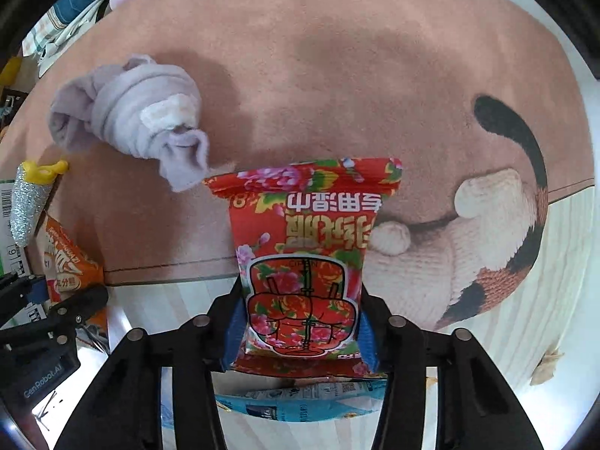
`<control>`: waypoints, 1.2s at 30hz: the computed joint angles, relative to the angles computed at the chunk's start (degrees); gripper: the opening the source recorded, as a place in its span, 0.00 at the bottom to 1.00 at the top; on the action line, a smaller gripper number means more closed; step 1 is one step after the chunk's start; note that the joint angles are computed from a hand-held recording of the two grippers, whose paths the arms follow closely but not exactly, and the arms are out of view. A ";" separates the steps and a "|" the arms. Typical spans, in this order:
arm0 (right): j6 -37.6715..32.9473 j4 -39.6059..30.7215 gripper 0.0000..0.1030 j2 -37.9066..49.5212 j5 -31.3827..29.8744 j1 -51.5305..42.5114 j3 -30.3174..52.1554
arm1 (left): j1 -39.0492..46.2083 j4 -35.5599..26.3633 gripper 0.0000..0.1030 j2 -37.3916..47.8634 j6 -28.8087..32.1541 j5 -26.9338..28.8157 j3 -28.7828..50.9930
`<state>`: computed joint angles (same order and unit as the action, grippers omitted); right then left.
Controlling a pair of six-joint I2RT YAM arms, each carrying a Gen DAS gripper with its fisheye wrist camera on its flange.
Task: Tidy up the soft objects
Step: 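Grasp the orange panda snack bag with the left tool while the right tool grasps the red floral packet, then carry both bags into the box and open both tools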
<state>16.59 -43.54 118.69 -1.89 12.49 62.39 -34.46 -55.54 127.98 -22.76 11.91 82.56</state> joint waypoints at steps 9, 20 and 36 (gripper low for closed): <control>14.00 -3.39 0.45 -22.66 -4.87 12.63 -6.64 | 3.17 1.90 0.32 -31.18 -1.86 1.64 -19.73; 41.62 -11.83 0.45 -15.31 -2.58 49.04 24.90 | 46.64 -20.52 0.32 -53.39 31.06 1.15 -17.89; 47.43 -20.88 0.45 22.07 -6.61 55.34 59.11 | 68.50 -6.60 0.32 -17.45 44.90 -4.83 -10.69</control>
<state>64.02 -64.42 140.77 -8.50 67.83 121.50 34.04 -62.14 110.53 22.14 7.09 71.87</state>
